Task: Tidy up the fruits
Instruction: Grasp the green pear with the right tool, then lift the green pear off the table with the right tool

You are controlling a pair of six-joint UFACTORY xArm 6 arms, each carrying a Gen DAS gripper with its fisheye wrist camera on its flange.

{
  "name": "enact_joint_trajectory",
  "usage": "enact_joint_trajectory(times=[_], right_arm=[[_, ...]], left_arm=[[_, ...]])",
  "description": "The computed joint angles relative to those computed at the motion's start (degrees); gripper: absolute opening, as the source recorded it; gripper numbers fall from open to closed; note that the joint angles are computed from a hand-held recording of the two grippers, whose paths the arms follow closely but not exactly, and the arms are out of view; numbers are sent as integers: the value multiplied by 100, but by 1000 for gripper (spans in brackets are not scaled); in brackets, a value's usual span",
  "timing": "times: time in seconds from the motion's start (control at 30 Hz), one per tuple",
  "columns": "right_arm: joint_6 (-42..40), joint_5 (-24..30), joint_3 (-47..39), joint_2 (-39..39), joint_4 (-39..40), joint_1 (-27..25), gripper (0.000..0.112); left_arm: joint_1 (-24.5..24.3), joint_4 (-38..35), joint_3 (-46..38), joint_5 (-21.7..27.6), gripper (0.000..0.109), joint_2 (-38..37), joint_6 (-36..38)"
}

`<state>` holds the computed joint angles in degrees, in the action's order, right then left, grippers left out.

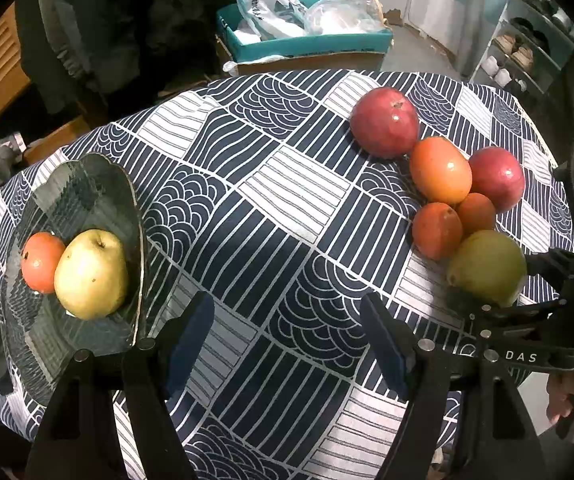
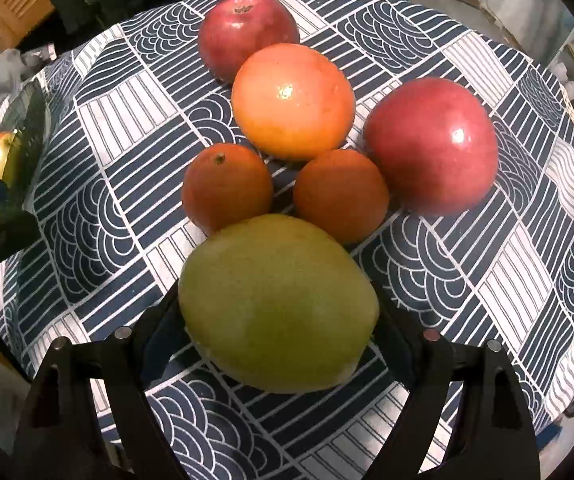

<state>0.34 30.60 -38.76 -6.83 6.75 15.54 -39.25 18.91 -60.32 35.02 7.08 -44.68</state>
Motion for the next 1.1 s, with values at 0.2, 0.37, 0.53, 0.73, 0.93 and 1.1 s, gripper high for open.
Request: enact_joint_trajectory(times=[0.2,0.37,0.53,0.73,0.93,1.1], right_arm=[[297,-161,210,-292,-276,-31,85],[514,-254,298,-656,-428,-248,85],[780,-422,397,-926,-808,-466,85],[566,-543,344,-935,-583,-661,85],[520,-679,491,-1055,-537,-942,85],[397,-752,550,-1051,-409,-1132,85]], left_arm=[[-41,-37,-140,-30,77,85,55],[-101,-166,-367,-78,77,268,128],[-205,-215,-683,-67,77,524,216],[-317,-274,-1138,42,77,874,309],[-406,-675,-1639,44,78,1317,644],[-459,-1016,-2055,177,78,1712,908]])
